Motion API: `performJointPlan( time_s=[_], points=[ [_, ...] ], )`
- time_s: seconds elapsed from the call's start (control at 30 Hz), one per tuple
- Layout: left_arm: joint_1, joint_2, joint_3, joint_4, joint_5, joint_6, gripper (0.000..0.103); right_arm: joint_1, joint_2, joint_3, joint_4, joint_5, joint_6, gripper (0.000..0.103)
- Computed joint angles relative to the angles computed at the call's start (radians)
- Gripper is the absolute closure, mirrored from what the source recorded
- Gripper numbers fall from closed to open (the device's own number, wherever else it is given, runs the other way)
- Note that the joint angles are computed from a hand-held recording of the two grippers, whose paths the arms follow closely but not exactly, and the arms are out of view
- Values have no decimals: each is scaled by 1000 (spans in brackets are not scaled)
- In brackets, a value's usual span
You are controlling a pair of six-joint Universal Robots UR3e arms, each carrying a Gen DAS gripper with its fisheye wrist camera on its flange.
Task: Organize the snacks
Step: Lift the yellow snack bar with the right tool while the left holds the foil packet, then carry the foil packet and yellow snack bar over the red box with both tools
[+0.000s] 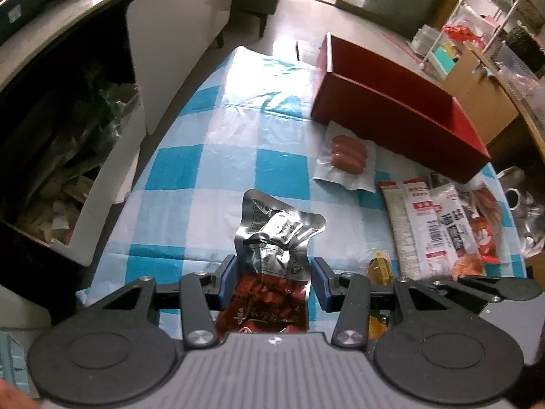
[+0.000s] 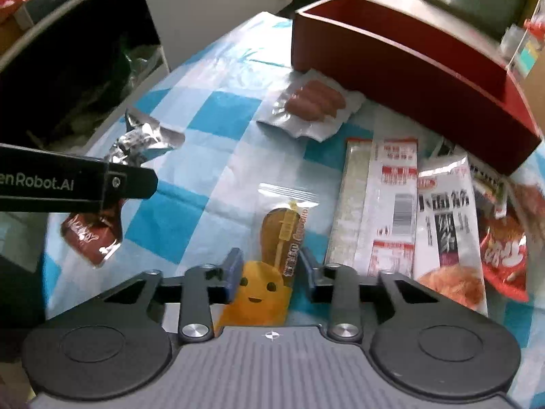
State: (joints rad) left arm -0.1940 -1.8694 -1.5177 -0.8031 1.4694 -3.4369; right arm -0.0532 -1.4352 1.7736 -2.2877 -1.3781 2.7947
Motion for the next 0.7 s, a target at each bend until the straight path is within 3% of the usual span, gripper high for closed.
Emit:
performJointPlan(
  time_s=[0.27,0.43,0.7],
  points=[
    [-23,-27,56,17,-21,-7,63,-143,-156,85,24,147,-8,65],
    [-66,-122,197,8,2,-26,63,-255,-192,93,17,262,-18,65],
    [-118,-285,458,-20,55,-37,63,-341,-93,6,-21,347,-12,65]
  ],
)
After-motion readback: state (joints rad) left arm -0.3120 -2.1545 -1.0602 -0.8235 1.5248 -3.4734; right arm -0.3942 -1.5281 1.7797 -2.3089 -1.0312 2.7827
